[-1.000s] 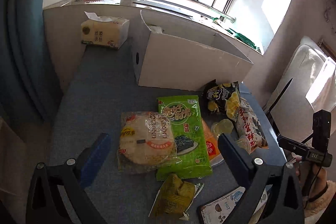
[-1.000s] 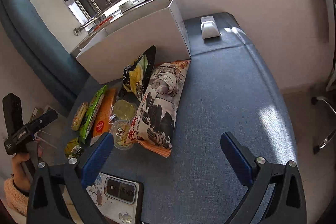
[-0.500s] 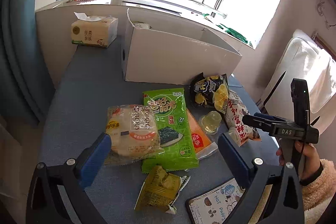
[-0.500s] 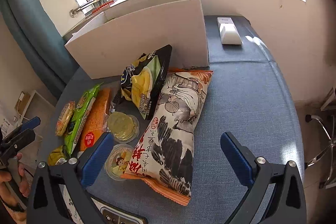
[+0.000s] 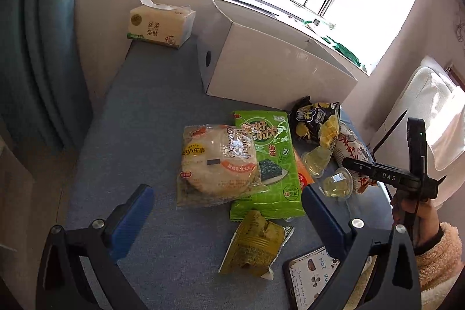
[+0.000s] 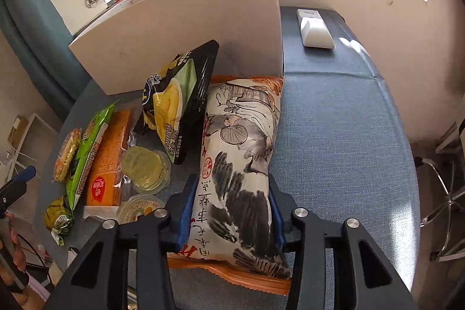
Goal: Organize snacks
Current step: 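Grasp the white ink-drawing chip bag with the right gripper, then grasp the round flatbread pack with the left gripper while the right holds its bag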
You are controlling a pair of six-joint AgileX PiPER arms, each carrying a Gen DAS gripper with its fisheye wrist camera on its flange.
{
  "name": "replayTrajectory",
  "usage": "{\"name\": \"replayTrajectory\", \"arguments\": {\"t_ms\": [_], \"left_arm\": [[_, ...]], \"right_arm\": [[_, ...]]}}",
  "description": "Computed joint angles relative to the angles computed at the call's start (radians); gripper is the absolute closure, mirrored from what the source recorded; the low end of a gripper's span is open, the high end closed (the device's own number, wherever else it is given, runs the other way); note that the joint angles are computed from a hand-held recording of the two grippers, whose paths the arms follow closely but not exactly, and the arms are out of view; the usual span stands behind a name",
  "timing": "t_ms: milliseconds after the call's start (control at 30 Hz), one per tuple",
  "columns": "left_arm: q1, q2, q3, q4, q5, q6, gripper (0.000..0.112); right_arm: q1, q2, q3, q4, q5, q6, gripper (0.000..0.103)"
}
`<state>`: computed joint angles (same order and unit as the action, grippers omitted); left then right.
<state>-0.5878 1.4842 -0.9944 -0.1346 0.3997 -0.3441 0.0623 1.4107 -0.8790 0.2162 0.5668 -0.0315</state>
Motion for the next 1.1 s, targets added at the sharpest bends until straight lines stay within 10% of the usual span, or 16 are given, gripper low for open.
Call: {"name": "replayTrajectory", "arguments": {"t_ms": [600, 767, 967, 1100], "left_arm": [[0.055, 0.315, -0.306, -0.086, 0.161, 0.213, 0.011], [0.040, 0.301, -0.297, -0.004, 0.153, 0.158, 0.033], [0.053, 0.199, -0.202, -0.038, 0.078, 0.168, 0.034], [0.038, 0.135, -0.199, 0.044, 0.089, 0.110, 0.034]], "right_arm": [[-0.307, -0.289, 0.158, 0.290, 0.153, -0.336, 0.065], [-0.289, -0.266, 0.177, 0.276, 0.133, -0.327, 0.070], [-0.161, -0.177, 0.117, 0.074, 0.097, -0.135, 0.025], [-0.041, -0.132, 0.115, -0.103, 0.021, 0.016, 0.062]]}}
